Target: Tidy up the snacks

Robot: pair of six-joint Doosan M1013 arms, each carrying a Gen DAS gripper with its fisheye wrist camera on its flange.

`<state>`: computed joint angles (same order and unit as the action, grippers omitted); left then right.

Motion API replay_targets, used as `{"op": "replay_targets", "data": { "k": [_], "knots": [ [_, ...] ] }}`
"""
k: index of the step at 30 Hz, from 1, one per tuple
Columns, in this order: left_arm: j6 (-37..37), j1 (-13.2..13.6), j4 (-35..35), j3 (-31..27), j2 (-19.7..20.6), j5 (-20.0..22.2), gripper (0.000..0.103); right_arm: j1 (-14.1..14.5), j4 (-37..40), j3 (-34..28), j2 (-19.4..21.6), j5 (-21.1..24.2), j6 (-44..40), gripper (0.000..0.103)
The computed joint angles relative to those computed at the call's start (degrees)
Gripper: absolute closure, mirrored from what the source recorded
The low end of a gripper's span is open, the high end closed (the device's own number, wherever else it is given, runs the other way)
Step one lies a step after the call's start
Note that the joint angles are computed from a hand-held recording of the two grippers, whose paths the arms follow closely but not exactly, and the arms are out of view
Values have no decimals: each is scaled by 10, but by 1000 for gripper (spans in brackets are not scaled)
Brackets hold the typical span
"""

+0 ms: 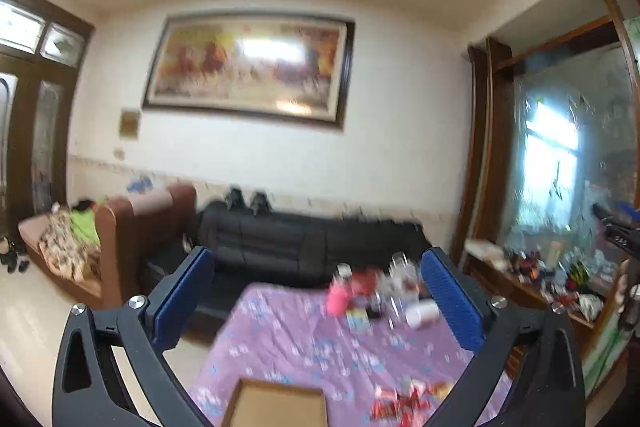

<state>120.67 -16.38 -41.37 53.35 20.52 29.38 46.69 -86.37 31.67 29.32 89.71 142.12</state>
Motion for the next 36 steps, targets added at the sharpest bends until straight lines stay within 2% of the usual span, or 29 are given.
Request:
{"op": "replay_targets", "data": {
  "k": [2, 4, 7, 9, 11, 14, 16, 19, 22, 25, 28, 30, 31, 34, 36],
  "knots": [
    [12, 3, -9, -9, 14, 50, 0, -25, 122, 62, -27, -37, 43, 0],
    [1, -4, 15, -1, 23, 67, 0, -47, 202, 135, -46, -69, 93, 2],
    [46, -6, -12, 15, 39, 103, 0, -68, 308, 214, -51, -111, 157, 23],
    [66, -7, -18, 26, 48, 116, 0, -89, 403, 243, -43, -148, 165, 49],
    [82, -8, -13, 39, 53, 123, 0, -108, 486, 270, -38, -193, 172, 56],
    [102, -1, -13, 52, 60, 133, 0, -127, 544, 262, -1, -219, 147, 56],
    [94, 8, -14, 48, 71, 151, 0, -139, 573, 229, 31, -222, 125, 56],
    [61, 25, -31, 26, 94, 182, 0, -159, 618, 178, 74, -215, 95, 65],
    [3, 30, -17, 14, 108, 187, 0, -173, 664, 134, 106, -202, 89, 65],
    [-21, 31, -11, 16, 114, 193, 0, -178, 694, 106, 127, -175, 71, 65],
    [-39, 24, 3, 19, 117, 195, 0, -181, 747, 137, 110, -217, 24, 63],
    [-55, 14, 17, 16, 122, 200, 0, -189, 836, 190, 75, -289, -27, 63],
    [-61, 9, 22, 10, 126, 207, 0, -189, 840, 210, 60, -310, -32, 63],
    [-79, -13, 39, -8, 142, 232, 0, -181, 782, 304, -9, -389, 14, 61],
    [-88, -30, 49, -24, 157, 251, 0, -177, 739, 343, -35, -392, 52, 60]
  ]
}}
